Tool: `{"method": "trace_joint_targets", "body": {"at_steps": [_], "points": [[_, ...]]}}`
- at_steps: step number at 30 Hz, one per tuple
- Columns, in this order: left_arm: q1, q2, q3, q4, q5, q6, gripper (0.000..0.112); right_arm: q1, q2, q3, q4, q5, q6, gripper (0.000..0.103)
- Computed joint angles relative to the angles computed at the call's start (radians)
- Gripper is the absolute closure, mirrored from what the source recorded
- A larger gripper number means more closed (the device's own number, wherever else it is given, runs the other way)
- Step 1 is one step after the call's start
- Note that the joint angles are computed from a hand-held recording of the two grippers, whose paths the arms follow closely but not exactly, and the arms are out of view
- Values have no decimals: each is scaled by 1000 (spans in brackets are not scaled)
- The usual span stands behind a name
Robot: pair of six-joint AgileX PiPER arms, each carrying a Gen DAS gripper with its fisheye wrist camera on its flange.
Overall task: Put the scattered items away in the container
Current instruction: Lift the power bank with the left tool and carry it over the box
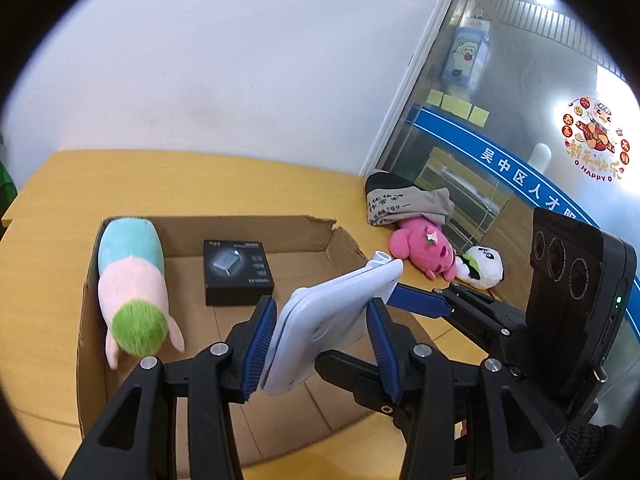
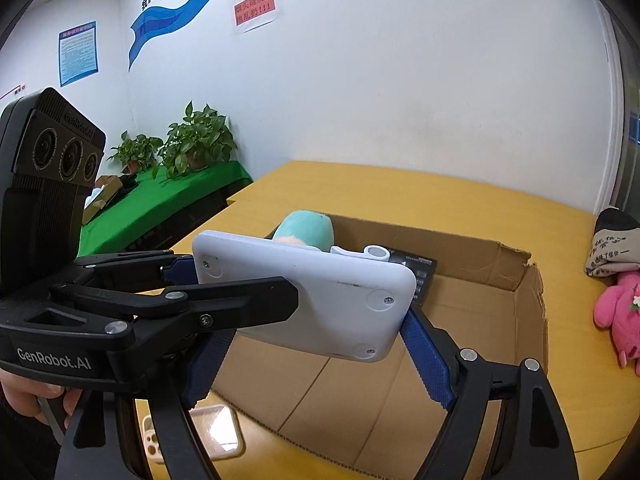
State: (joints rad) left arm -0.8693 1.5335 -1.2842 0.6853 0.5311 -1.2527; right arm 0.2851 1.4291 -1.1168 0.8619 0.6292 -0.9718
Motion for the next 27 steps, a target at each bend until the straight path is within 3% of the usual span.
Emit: {"method": "trace_joint_targets", "body": {"at_steps": [9, 17, 21, 27], "points": [[156, 88, -65, -287, -91, 309, 66, 23, 170, -178, -105, 4, 148, 17], [278, 211, -91, -672, -139, 653, 66, 17, 348, -308, -175, 45, 240, 17], [335, 292, -124, -892, -84, 801, 66, 16, 476, -433, -260, 148, 356, 17], [372, 382, -172, -977, 20, 821, 66, 9, 657, -619, -330, 341, 497, 17]]}}
